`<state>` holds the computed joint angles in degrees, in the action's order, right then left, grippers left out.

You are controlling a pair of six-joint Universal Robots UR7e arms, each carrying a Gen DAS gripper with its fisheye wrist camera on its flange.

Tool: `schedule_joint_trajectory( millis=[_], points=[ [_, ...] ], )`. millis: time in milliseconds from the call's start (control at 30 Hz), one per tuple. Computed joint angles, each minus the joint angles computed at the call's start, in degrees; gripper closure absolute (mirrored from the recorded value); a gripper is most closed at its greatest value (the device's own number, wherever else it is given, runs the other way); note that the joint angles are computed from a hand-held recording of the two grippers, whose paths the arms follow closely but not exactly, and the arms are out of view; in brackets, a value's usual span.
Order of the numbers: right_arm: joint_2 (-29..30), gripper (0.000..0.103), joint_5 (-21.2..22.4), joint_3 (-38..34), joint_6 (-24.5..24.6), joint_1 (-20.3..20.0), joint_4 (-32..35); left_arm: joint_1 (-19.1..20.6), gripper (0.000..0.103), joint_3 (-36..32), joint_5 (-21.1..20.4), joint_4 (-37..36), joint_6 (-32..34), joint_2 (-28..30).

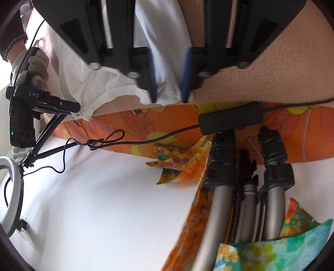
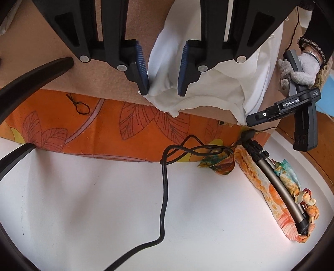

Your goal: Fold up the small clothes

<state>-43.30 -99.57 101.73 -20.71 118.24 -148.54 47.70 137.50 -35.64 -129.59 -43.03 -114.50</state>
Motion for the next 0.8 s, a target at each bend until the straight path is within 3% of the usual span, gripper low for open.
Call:
schedule_joint_trajectory(
  millis=[100, 167, 433, 500, 567, 633, 767, 800],
  points=[
    [0.1, 0.096, -0.6, 0.2, -0.2, 0.7, -0.8, -1.1, 0.100, 0.5, 0.8, -0.1, -0.8, -1.2],
    [-0.5, 0.097, -0.5, 0.6, -0.6, 1.2, -1.6, -2.4, 0.100, 1.2, 1.7, -0.6, -1.0, -2.3],
    [-4.8, 0.099, -0.5, 2.0, -1.2, 3.7, -2.2, -10.5, 0.100, -0.4, 4.7, 14.1, -10.7, -7.3],
    [-5.2, 0.099, -1.2, 1.9, -1.2, 4.4, -1.6, -11.0, 0.100, -1.2, 6.8, 18.4, -13.9, -6.9],
    [-4.9, 0.099, -2.6, 1.4, -0.6, 4.9, -0.9, -9.1, 0.098, -1.6, 4.5, 14.9, -12.2, -6.4],
    [-4.4, 0.099, -3.2, 1.2, -0.9, 5.2, -1.2, -7.9, 0.092, -2.1, 3.1, 14.6, -11.9, -6.5],
    [-3.4, 0.099, -2.9, 0.9, -1.2, 4.4, -1.4, -7.4, 0.057, -1.3, 0.3, 16.6, -11.2, -10.4],
    [-3.3, 0.099, -2.5, 0.9, -1.3, 3.9, -1.4, -7.5, 0.053, -1.5, 0.5, 19.5, -11.9, -11.1]
  ],
)
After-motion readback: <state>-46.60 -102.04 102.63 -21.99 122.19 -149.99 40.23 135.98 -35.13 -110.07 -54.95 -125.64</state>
